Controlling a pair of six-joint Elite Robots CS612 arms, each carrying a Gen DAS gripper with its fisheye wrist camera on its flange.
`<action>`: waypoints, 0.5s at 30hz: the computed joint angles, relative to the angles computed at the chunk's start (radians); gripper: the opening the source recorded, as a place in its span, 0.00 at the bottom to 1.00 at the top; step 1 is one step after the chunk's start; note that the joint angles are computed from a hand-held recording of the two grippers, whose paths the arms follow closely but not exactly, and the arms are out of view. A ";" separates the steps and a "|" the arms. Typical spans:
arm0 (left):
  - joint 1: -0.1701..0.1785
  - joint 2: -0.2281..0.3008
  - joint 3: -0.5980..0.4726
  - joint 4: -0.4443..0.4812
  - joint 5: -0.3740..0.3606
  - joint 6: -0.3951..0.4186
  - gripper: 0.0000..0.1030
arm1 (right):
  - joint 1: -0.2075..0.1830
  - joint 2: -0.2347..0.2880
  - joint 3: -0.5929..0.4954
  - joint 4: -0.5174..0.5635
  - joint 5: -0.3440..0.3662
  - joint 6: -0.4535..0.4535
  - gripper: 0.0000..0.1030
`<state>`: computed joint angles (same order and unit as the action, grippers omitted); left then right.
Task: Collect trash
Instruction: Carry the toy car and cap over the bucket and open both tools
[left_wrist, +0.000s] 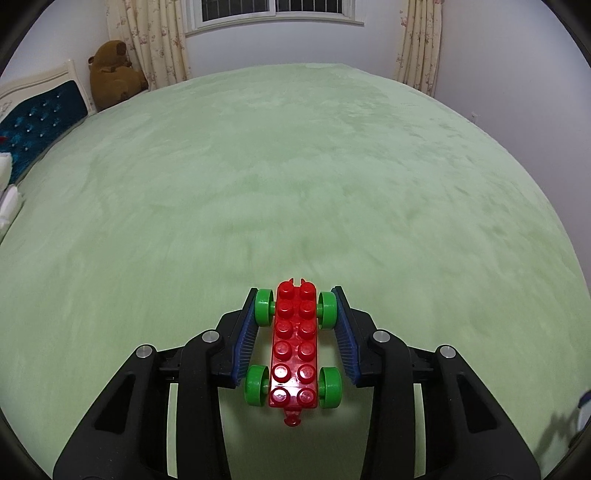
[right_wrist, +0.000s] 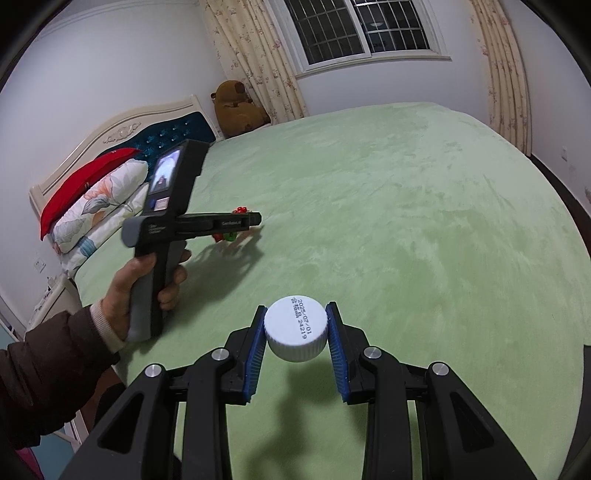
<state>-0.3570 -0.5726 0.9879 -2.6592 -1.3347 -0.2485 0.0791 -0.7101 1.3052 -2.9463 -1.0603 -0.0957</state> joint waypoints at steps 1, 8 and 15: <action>-0.004 -0.012 0.022 -0.011 0.003 -0.003 0.37 | 0.000 -0.007 0.013 -0.005 0.004 0.000 0.31; -0.036 -0.129 0.231 -0.119 -0.011 -0.034 0.37 | 0.004 -0.063 0.116 -0.042 0.009 -0.020 0.31; -0.070 -0.213 0.394 -0.199 0.017 -0.048 0.37 | 0.007 -0.106 0.201 -0.063 0.006 -0.041 0.31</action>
